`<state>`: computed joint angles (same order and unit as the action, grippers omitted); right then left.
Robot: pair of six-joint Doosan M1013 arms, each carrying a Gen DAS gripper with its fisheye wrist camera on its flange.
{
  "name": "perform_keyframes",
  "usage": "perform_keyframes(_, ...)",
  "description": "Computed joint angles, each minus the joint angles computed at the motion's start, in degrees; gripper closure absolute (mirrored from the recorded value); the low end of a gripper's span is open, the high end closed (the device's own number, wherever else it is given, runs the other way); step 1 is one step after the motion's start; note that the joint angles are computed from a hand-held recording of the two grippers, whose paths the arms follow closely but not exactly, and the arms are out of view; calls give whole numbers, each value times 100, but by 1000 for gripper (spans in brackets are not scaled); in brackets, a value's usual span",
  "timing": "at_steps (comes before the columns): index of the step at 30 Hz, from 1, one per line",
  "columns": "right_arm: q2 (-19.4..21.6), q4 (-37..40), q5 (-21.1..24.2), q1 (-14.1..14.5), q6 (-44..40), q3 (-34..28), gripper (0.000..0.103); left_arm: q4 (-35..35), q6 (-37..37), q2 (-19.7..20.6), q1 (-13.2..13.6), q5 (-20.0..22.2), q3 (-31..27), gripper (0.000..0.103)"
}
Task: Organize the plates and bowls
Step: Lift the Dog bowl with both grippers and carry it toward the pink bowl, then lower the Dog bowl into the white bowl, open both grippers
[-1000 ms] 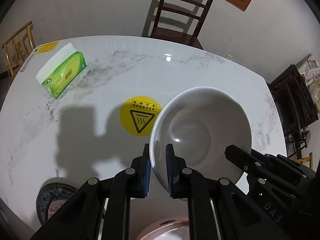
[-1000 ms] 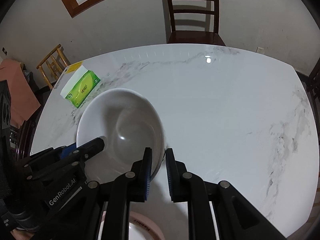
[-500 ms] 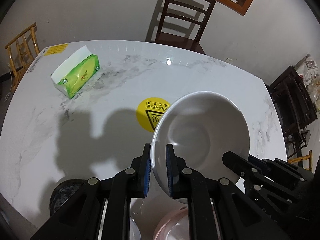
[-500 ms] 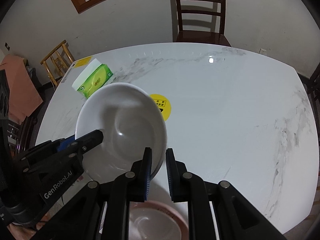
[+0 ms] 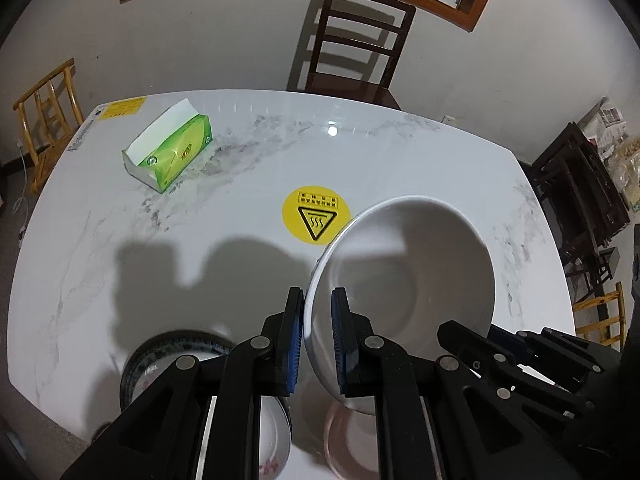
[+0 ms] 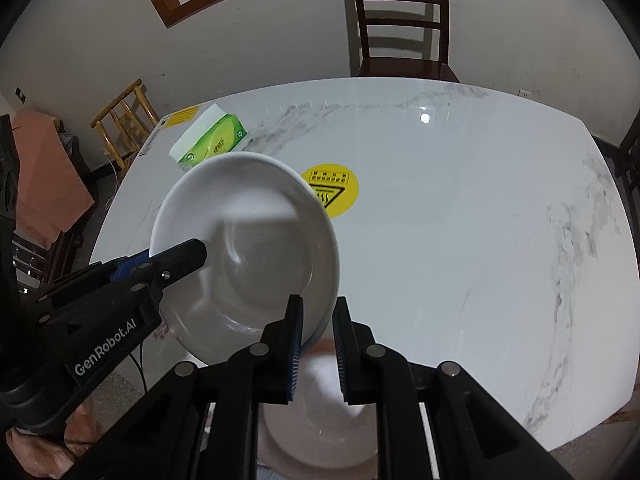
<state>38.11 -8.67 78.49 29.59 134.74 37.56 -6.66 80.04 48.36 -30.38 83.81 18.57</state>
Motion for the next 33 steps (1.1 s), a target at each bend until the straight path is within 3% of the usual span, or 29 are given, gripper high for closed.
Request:
perform_keyframes(12,-506,-49,-266,192,167,862,88,164,72,-895,-156,-624,1655,92)
perform_keyframes(33,-1107,190,-721,277,409,2136,88,265,-302,-1527,-424,-1067,3059,92)
